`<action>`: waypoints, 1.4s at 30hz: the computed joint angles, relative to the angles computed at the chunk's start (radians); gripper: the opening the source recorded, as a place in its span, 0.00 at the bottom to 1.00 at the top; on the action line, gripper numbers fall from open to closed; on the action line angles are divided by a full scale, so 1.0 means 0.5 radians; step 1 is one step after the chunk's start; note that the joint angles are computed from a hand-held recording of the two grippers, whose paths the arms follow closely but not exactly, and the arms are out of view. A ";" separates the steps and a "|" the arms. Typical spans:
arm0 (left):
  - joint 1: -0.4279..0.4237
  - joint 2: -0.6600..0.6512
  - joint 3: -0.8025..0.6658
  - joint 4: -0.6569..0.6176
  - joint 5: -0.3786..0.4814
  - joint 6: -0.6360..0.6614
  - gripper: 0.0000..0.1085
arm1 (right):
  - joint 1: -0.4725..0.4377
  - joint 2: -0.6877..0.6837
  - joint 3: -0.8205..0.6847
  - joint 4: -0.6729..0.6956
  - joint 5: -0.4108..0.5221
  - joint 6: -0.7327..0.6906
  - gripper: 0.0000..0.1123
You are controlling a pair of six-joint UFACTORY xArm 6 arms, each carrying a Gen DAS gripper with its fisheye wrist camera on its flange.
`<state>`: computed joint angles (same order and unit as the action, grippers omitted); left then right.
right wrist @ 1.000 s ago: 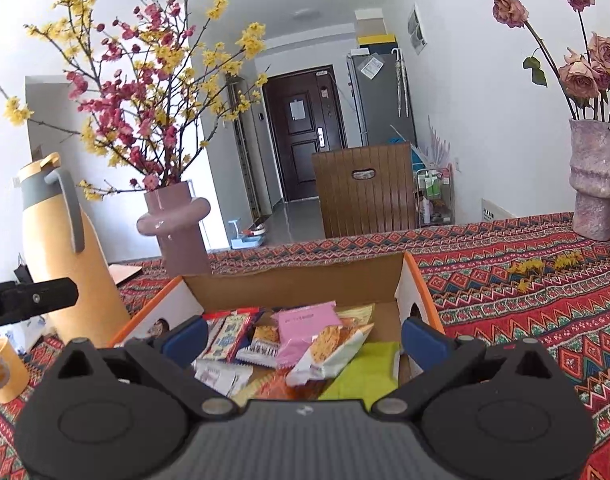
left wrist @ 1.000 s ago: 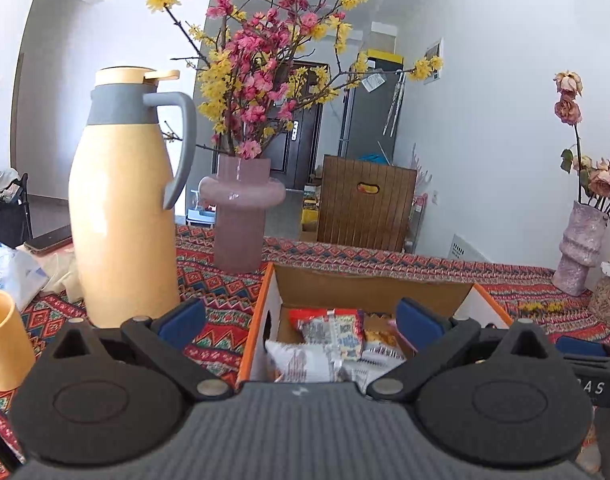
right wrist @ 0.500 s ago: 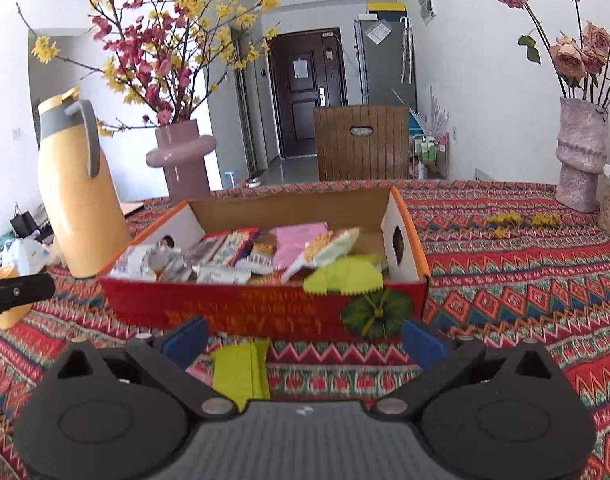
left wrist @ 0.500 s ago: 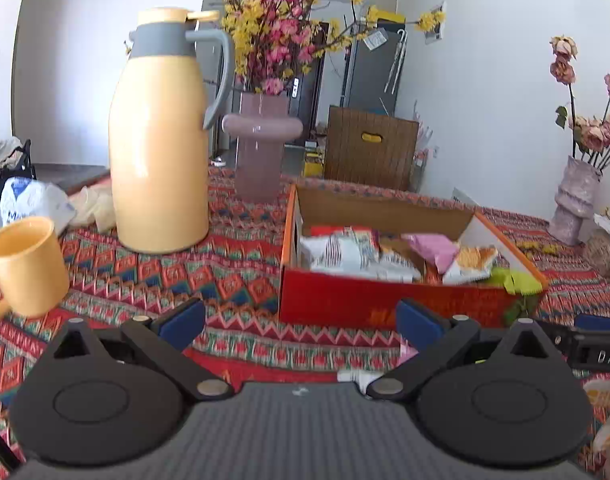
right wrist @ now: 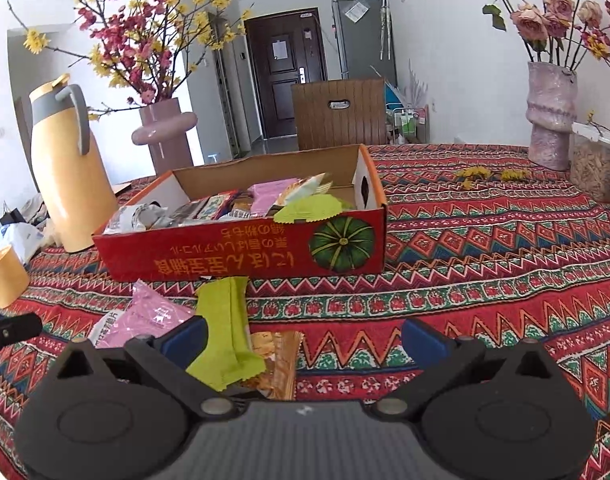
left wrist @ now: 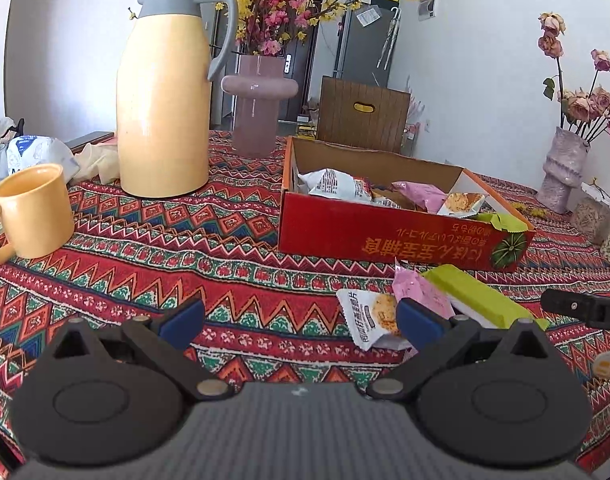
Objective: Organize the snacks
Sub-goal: 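Grasp the lime-green packet with the right tool, then grasp the pink packet with the left tool while the right tool holds the green packet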
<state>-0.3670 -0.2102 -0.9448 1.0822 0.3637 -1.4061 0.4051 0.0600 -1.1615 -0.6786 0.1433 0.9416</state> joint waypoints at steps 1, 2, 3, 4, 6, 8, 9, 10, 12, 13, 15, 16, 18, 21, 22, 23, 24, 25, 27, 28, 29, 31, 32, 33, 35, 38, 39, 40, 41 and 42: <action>-0.007 -0.002 0.003 -0.003 0.007 0.004 0.95 | -0.001 -0.012 0.023 0.026 -0.024 -0.020 0.92; -0.011 -0.005 0.008 -0.006 0.008 0.006 0.95 | 0.003 -0.019 0.040 0.056 -0.038 -0.047 0.92; -0.010 -0.007 0.015 -0.011 0.001 0.007 0.95 | 0.012 -0.021 0.048 0.087 -0.033 -0.079 0.92; -0.007 -0.009 0.021 -0.015 -0.008 0.006 0.95 | 0.025 -0.019 0.050 0.123 -0.018 -0.119 0.92; 0.004 -0.009 0.035 -0.036 -0.037 0.012 0.95 | 0.050 -0.011 0.047 0.170 0.023 -0.178 0.92; 0.011 -0.011 0.047 -0.051 -0.053 0.022 0.95 | 0.068 -0.005 0.039 0.186 0.040 -0.203 0.92; 0.019 -0.010 0.052 -0.056 -0.066 0.025 0.95 | 0.077 0.004 0.020 0.172 0.051 -0.202 0.92; 0.026 -0.009 0.056 -0.065 -0.078 0.032 0.95 | 0.084 0.013 0.002 0.133 0.061 -0.180 0.92; 0.032 -0.005 0.060 -0.091 -0.088 0.050 0.95 | 0.106 0.048 -0.063 0.031 0.094 -0.133 0.92; 0.037 -0.004 0.063 -0.102 -0.096 0.061 0.95 | 0.118 0.070 -0.101 -0.013 0.111 -0.120 0.91; 0.047 -0.003 0.070 -0.114 -0.113 0.071 0.95 | 0.142 0.124 -0.180 -0.037 0.138 -0.178 0.88; 0.050 -0.004 0.073 -0.120 -0.115 0.075 0.95 | 0.157 0.159 -0.227 -0.001 0.160 -0.258 0.84; 0.057 -0.007 0.079 -0.132 -0.121 0.083 0.95 | 0.186 0.236 -0.332 0.086 0.219 -0.436 0.77; 0.064 -0.013 0.086 -0.138 -0.119 0.086 0.95 | 0.225 0.360 -0.498 0.272 0.331 -0.754 0.63; 0.066 -0.015 0.087 -0.141 -0.118 0.086 0.95 | 0.235 0.401 -0.553 0.348 0.371 -0.866 0.56; 0.066 -0.015 0.086 -0.141 -0.115 0.084 0.95 | 0.246 0.444 -0.610 0.413 0.418 -0.961 0.52; 0.067 -0.014 0.085 -0.143 -0.113 0.084 0.95 | 0.254 0.481 -0.661 0.457 0.464 -1.029 0.50; 0.066 -0.012 0.083 -0.148 -0.113 0.089 0.95 | 0.260 0.521 -0.714 0.511 0.509 -1.104 0.48; 0.063 -0.008 0.077 -0.154 -0.106 0.100 0.95 | 0.269 0.580 -0.795 0.634 0.584 -1.251 0.45; 0.062 -0.006 0.074 -0.154 -0.102 0.103 0.95 | 0.271 0.596 -0.814 0.688 0.600 -1.304 0.40; 0.060 -0.003 0.069 -0.156 -0.095 0.104 0.95 | 0.271 0.604 -0.825 0.750 0.606 -1.361 0.35; 0.060 0.006 0.057 -0.164 -0.082 0.111 0.95 | 0.272 0.591 -0.797 0.785 0.568 -1.393 0.34; 0.057 0.011 0.048 -0.170 -0.076 0.117 0.95 | 0.271 0.577 -0.773 0.783 0.539 -1.386 0.33; 0.055 0.019 0.038 -0.177 -0.070 0.124 0.95 | 0.267 0.567 -0.754 0.782 0.506 -1.369 0.33; 0.048 0.043 0.006 -0.195 -0.059 0.145 0.95 | 0.256 0.528 -0.692 0.742 0.427 -1.296 0.33; 0.033 0.087 -0.050 -0.237 -0.057 0.196 0.95 | 0.230 0.443 -0.566 0.673 0.284 -1.167 0.32; 0.024 0.106 -0.074 -0.252 -0.056 0.219 0.95 | 0.220 0.410 -0.518 0.645 0.232 -1.117 0.32; 0.013 0.126 -0.099 -0.275 -0.051 0.247 0.95 | 0.206 0.379 -0.474 0.596 0.182 -1.051 0.32; -0.001 0.151 -0.131 -0.302 -0.044 0.281 0.95 | 0.190 0.345 -0.427 0.531 0.130 -0.972 0.32; -0.013 0.179 -0.163 -0.335 -0.041 0.323 0.95 | 0.170 0.310 -0.381 0.462 0.080 -0.881 0.32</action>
<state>-0.3737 -0.1208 -1.0264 0.9149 0.3430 -1.2445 0.4902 0.2147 -1.3520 -0.4478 0.1832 0.5013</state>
